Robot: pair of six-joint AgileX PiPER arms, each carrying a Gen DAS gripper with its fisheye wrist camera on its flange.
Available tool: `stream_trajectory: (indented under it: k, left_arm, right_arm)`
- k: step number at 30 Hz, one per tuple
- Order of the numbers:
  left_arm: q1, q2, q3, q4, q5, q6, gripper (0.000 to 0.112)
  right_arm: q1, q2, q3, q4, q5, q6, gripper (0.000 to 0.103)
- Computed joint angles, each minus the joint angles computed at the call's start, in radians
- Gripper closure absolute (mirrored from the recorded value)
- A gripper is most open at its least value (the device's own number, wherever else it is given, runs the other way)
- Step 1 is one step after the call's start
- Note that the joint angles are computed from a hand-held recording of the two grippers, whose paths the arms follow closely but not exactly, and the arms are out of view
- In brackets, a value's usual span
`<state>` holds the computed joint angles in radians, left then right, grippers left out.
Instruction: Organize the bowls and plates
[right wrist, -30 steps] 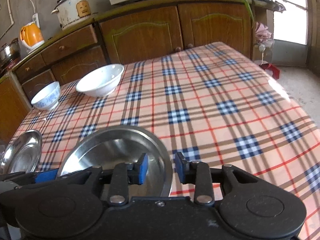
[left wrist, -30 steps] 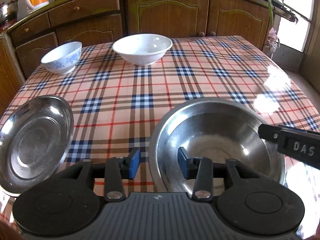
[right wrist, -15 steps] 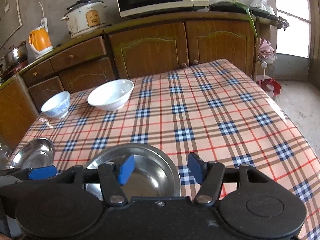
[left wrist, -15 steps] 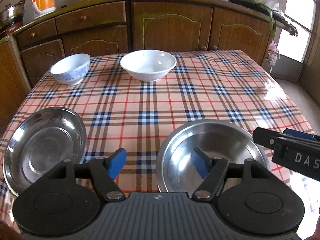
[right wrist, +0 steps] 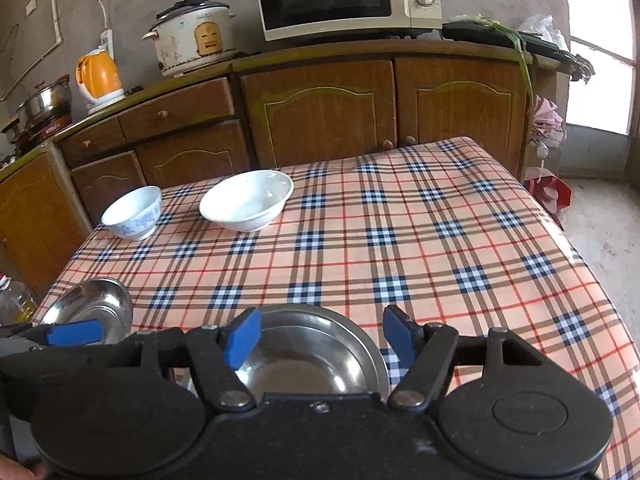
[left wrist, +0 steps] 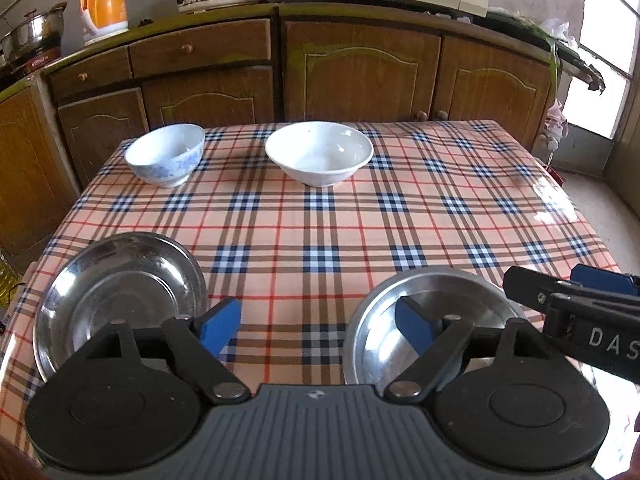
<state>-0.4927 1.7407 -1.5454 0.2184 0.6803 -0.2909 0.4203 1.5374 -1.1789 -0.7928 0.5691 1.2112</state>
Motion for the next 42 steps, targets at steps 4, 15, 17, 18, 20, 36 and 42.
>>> stream_trajectory:
  k: [4,15,17,18,20,36,42]
  left_arm:
    - [0.024,0.021,-0.07,-0.024,0.049,0.059,0.025]
    - [0.067,0.077,-0.278,-0.034,0.162,0.204,0.023]
    - [0.077,0.097,-0.319,-0.034,0.172,0.203,0.023]
    - [0.083,0.106,-0.335,-0.037,0.174,0.2,0.023]
    - [0.093,0.13,-0.373,-0.043,0.183,0.195,0.023]
    - [0.135,0.334,-0.676,-0.077,0.277,0.179,0.023]
    - [0.148,0.458,-0.88,-0.09,0.363,0.191,0.023]
  right_arm:
    - [-0.002,0.025,-0.068,0.042,0.022,-0.059,0.023]
    - [-0.026,0.151,-0.339,0.206,0.082,-0.257,0.023]
    - [-0.027,0.175,-0.383,0.214,0.093,-0.284,0.023]
    - [-0.026,0.187,-0.403,0.211,0.099,-0.287,0.023]
    - [-0.03,0.202,-0.429,0.219,0.101,-0.301,0.023]
    - [-0.094,0.362,-0.641,0.336,0.102,-0.455,0.023]
    - [-0.121,0.456,-0.771,0.402,0.128,-0.535,0.023]
